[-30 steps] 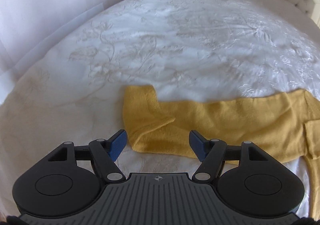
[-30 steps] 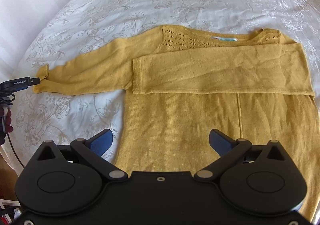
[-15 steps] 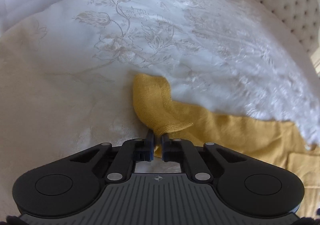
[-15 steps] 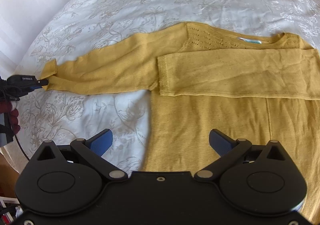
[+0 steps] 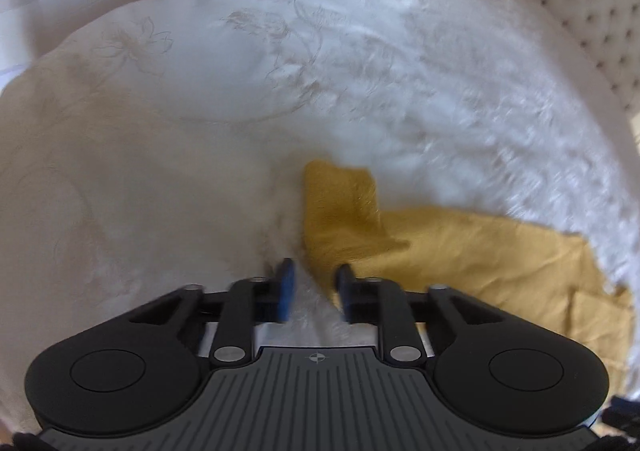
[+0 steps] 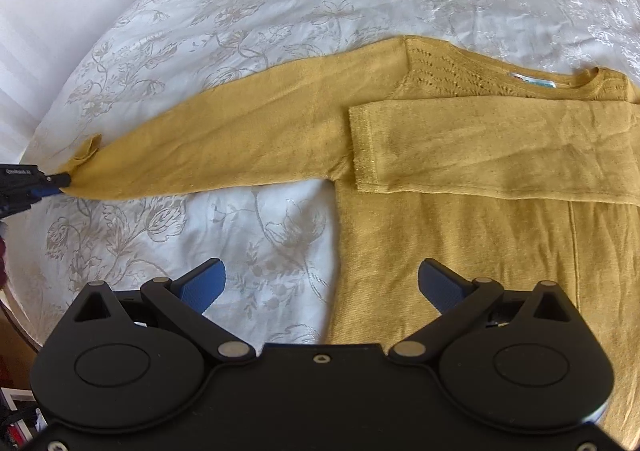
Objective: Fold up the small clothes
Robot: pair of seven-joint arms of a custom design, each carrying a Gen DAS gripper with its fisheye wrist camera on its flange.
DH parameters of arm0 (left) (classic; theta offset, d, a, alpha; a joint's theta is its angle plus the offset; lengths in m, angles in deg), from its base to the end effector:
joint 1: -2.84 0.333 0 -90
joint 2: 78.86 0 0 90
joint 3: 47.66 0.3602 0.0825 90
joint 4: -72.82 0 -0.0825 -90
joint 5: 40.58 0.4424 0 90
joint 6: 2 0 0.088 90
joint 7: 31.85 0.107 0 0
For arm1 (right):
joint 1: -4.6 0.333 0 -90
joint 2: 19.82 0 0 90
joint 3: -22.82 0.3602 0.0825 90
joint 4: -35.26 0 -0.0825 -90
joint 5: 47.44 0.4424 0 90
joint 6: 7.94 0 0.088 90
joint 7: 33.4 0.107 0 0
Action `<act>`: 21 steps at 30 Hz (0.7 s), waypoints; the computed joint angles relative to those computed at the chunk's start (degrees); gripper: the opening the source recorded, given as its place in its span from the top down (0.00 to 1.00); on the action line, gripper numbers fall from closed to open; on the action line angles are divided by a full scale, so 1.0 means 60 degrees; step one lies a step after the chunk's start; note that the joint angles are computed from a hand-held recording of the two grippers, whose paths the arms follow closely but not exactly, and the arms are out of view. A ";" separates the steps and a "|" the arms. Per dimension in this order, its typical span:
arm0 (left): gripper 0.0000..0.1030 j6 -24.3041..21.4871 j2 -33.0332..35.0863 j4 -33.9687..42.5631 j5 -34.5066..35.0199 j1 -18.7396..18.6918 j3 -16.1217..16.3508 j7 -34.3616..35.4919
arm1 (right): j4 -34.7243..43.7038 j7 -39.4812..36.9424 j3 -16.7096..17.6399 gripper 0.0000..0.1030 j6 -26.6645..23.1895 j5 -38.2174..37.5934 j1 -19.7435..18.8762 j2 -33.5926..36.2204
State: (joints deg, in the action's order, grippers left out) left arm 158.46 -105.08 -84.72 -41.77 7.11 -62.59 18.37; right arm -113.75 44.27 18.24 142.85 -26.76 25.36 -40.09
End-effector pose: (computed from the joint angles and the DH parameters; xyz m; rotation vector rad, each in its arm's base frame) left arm 0.4249 -0.0761 0.4057 -2.4327 1.4055 -0.6158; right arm 0.4540 0.1226 0.4188 -2.0937 1.6863 -0.0880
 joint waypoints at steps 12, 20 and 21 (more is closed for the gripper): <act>0.50 0.0738 0.0506 0.0384 0.3190 0.1882 -0.2097 -0.2032 | -0.0002 0.0095 0.0064 0.01 -0.0166 -0.0213 -0.0111 -0.0047; 0.65 0.2438 0.0205 0.0173 0.3424 0.2406 -0.2610 -0.2945 | -0.0301 0.0149 -0.0174 0.01 -0.0277 -0.0137 -0.0197 -0.0392; 0.65 0.2714 0.0141 0.0161 0.3273 0.2482 -0.2719 -0.2983 | -0.0341 0.0116 -0.0241 0.01 -0.0314 -0.0067 -0.0202 -0.0426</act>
